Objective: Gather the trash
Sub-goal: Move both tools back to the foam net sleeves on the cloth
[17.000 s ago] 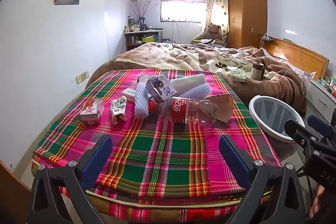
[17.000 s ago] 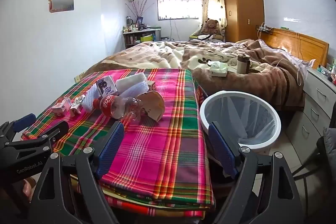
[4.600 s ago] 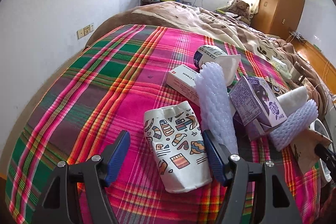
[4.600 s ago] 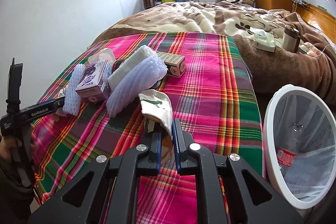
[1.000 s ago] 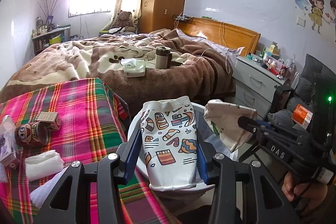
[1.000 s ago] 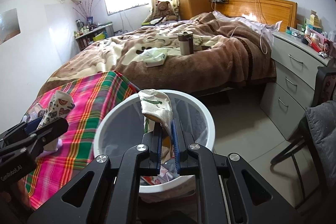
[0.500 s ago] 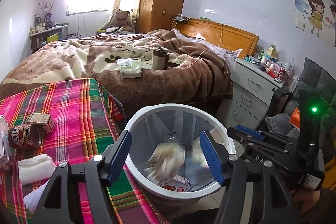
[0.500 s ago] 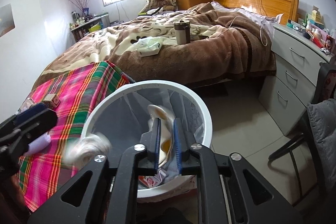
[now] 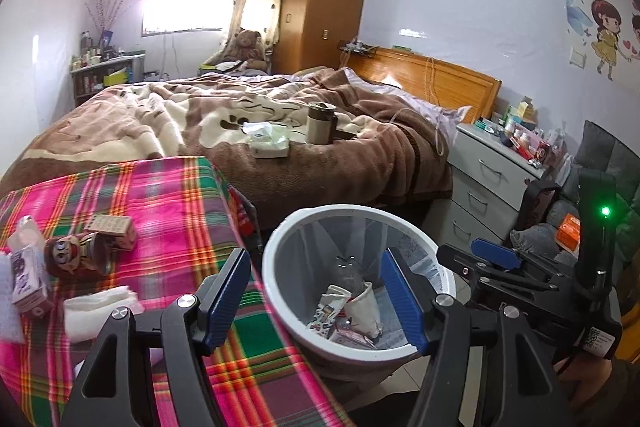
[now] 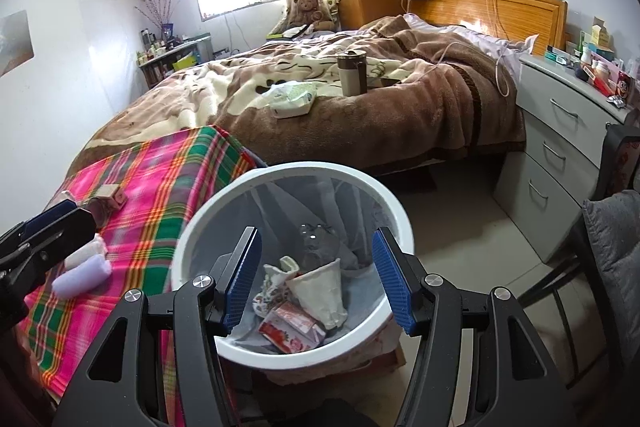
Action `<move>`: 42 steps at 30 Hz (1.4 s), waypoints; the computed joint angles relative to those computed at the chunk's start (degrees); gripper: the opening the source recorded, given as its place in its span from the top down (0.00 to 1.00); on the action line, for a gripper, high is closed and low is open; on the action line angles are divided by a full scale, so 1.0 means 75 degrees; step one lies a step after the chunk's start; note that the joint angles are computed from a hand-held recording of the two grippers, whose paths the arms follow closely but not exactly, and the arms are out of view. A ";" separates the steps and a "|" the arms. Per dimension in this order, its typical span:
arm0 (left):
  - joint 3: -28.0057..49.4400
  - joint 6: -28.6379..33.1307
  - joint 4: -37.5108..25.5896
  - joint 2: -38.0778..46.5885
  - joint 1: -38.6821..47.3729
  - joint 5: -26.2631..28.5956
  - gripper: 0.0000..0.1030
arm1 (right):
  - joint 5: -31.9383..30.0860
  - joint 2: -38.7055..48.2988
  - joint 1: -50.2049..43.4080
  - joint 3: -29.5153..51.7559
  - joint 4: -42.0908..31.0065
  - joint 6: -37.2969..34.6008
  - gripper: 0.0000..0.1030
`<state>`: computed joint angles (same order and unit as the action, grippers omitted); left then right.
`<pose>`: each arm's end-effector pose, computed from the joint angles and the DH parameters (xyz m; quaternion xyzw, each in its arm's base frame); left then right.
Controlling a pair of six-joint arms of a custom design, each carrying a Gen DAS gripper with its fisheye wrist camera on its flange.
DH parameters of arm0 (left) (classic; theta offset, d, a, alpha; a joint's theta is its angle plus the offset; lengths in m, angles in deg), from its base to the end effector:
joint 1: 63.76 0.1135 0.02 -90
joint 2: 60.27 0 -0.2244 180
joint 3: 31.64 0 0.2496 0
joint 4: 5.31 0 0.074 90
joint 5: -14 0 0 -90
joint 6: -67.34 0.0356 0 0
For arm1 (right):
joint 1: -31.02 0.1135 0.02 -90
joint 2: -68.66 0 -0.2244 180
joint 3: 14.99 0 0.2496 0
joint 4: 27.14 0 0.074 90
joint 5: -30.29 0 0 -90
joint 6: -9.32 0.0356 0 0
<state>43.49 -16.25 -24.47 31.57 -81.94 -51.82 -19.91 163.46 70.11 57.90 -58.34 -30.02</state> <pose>0.3304 -0.1239 0.2036 0.2785 0.8305 -0.2311 0.4234 0.2714 0.1911 0.1629 0.1971 0.8766 -0.0189 0.4386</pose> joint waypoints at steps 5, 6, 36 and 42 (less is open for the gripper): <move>-0.0252 0.0130 -0.0061 -0.0336 0.0442 0.0216 0.35 | 0.0260 0.0143 0.0309 0.0300 -0.0128 0.0019 0.43; -0.0339 0.0172 -0.0093 -0.0442 0.0568 0.0246 0.35 | 0.0295 0.0181 0.0378 0.0386 -0.0164 0.0046 0.43; 0.0179 0.1273 -0.0338 0.0259 0.4523 0.1216 0.35 | -0.0458 0.3365 0.1468 0.4173 -0.0087 -0.0507 0.43; 0.0865 0.1368 -0.0364 0.1083 0.5059 0.1212 0.35 | -0.1184 0.4332 0.1467 0.5348 -0.0294 -0.0467 0.43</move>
